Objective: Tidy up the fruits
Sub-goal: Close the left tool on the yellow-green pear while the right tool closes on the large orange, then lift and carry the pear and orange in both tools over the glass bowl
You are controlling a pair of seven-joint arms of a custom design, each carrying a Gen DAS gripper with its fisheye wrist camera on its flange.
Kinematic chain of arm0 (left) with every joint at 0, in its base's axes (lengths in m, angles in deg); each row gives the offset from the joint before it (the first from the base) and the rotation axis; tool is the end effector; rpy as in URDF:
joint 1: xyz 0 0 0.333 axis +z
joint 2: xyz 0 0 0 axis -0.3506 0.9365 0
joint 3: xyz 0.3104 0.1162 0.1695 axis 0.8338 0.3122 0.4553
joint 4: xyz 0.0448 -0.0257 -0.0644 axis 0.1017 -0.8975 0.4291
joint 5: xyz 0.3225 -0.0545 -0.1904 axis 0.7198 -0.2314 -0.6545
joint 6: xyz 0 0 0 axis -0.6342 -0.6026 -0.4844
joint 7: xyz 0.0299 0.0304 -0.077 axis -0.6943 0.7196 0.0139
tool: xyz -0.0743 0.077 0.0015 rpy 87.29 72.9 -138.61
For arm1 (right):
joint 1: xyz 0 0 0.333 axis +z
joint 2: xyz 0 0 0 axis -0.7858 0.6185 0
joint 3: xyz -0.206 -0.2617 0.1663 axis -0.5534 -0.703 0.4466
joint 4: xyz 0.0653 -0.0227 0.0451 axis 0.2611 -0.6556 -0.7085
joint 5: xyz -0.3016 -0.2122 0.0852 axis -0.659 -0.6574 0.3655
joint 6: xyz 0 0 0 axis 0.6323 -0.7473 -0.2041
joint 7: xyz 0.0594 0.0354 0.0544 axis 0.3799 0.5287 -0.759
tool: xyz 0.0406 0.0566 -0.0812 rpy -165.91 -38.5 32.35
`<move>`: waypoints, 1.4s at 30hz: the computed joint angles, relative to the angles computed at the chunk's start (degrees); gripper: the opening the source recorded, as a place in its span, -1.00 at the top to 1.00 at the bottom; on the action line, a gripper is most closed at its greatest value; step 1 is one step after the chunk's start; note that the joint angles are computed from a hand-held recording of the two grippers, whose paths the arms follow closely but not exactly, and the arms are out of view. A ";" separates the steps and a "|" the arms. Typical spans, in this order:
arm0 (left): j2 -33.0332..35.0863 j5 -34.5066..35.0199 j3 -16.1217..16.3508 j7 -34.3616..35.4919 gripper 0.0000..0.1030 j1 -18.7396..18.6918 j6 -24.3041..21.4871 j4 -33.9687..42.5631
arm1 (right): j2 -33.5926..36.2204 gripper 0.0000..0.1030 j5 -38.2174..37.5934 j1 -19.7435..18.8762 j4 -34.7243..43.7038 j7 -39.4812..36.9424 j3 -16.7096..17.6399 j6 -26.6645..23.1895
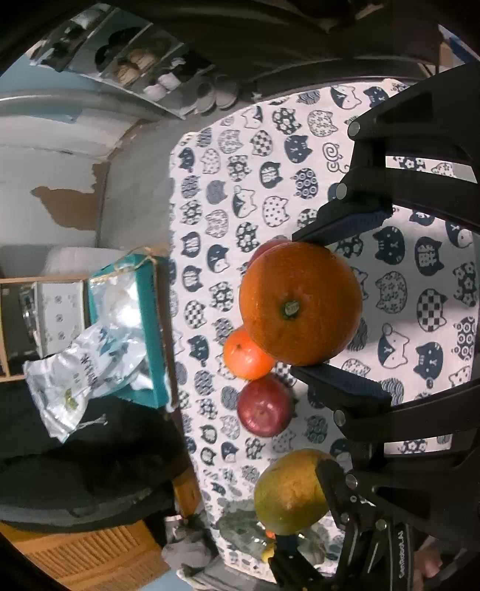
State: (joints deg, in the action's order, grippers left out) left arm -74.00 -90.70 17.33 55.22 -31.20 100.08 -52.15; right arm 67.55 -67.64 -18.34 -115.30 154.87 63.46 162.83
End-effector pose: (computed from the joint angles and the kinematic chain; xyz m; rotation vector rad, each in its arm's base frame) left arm 0.4667 -0.1925 0.5635 -1.5880 2.3700 -0.7424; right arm 0.4400 0.4166 0.5789 -1.8353 1.9038 -0.5086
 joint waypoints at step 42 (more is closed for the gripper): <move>-12.85 -3.45 6.08 4.82 -0.62 7.53 5.45 -3.96 | 11.84 -0.23 -7.31 9.28 25.24 -5.54 -1.62 -0.83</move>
State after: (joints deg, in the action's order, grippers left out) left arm -86.85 -94.14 23.42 60.04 -23.67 105.52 -56.11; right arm 79.39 -74.95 -9.07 -90.06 149.33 61.85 162.00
